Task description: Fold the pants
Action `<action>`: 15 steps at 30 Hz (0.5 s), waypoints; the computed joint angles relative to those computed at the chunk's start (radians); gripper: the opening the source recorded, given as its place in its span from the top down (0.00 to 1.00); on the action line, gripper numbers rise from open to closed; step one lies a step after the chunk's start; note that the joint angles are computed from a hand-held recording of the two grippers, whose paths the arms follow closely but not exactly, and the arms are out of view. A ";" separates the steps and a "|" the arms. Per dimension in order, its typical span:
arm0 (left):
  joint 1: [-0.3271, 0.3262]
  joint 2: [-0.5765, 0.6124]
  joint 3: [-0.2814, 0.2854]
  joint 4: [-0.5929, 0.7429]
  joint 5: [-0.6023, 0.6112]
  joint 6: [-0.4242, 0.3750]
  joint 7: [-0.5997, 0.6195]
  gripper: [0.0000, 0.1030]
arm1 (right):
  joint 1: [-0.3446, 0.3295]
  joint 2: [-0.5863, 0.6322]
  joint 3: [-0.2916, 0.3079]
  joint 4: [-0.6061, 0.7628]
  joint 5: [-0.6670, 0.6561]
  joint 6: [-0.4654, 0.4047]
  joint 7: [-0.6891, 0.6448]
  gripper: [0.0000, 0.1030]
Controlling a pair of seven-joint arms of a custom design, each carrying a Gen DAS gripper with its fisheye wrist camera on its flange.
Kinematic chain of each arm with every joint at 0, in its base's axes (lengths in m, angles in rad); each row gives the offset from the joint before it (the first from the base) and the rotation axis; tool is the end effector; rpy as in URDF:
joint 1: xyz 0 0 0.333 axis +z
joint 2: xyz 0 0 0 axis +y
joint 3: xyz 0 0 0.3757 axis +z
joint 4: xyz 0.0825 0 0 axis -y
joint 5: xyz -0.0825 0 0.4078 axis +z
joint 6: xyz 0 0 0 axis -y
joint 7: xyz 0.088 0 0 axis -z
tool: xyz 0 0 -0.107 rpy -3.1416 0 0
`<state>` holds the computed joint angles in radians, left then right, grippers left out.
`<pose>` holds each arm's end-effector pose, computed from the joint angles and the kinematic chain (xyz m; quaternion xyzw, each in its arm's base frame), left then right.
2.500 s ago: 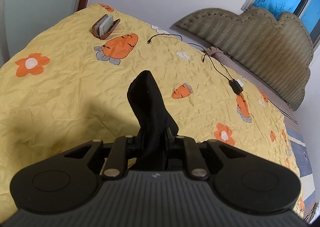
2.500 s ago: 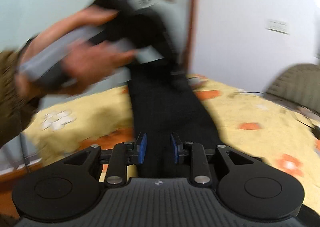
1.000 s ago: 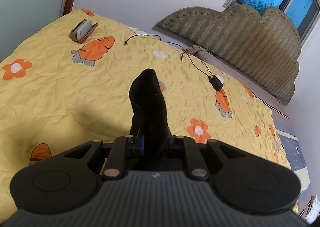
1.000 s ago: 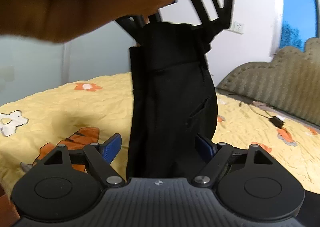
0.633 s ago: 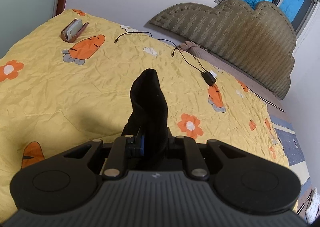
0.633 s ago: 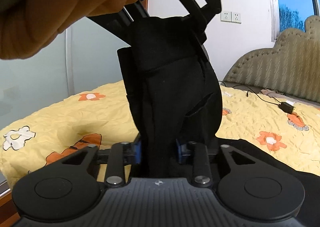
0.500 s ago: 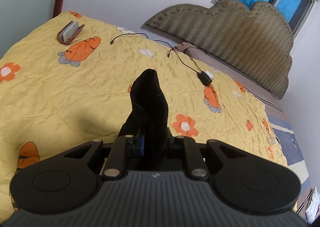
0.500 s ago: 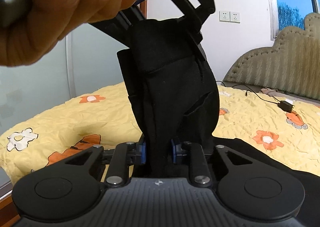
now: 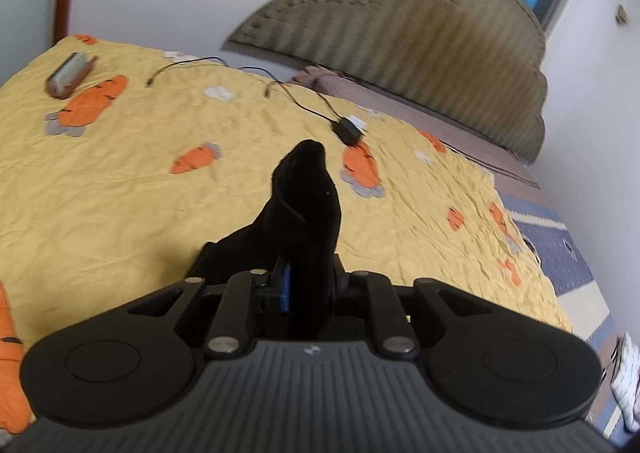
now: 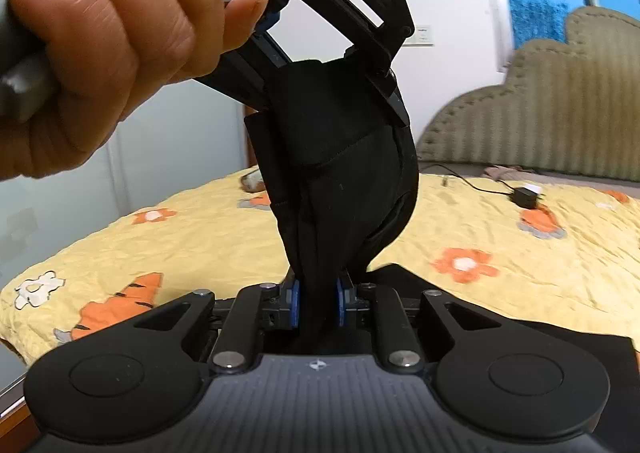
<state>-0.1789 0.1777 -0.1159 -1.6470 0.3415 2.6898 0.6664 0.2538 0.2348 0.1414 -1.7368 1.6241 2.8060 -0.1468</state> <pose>0.6697 -0.2063 0.6624 -0.7469 0.5051 -0.3848 0.1972 0.6620 0.2140 0.5429 -0.7400 0.3494 -0.2069 0.5362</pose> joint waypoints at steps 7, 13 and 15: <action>-0.053 0.124 -0.024 0.150 -0.022 -0.039 0.069 0.89 | -0.046 -0.002 -0.030 -0.013 0.002 -0.008 0.035 0.84; -0.082 0.237 -0.056 0.282 -0.136 -0.101 0.211 0.96 | -0.091 0.015 -0.051 -0.017 -0.018 -0.002 0.128 0.86; -0.095 0.253 -0.050 0.301 -0.147 -0.114 0.233 0.95 | -0.111 0.023 -0.058 -0.021 -0.042 -0.011 0.193 0.86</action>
<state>-0.2735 0.4306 -0.1660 -1.3460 0.1944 2.5756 0.8996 0.1426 0.2576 0.0834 -1.7574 1.5820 2.7950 0.0465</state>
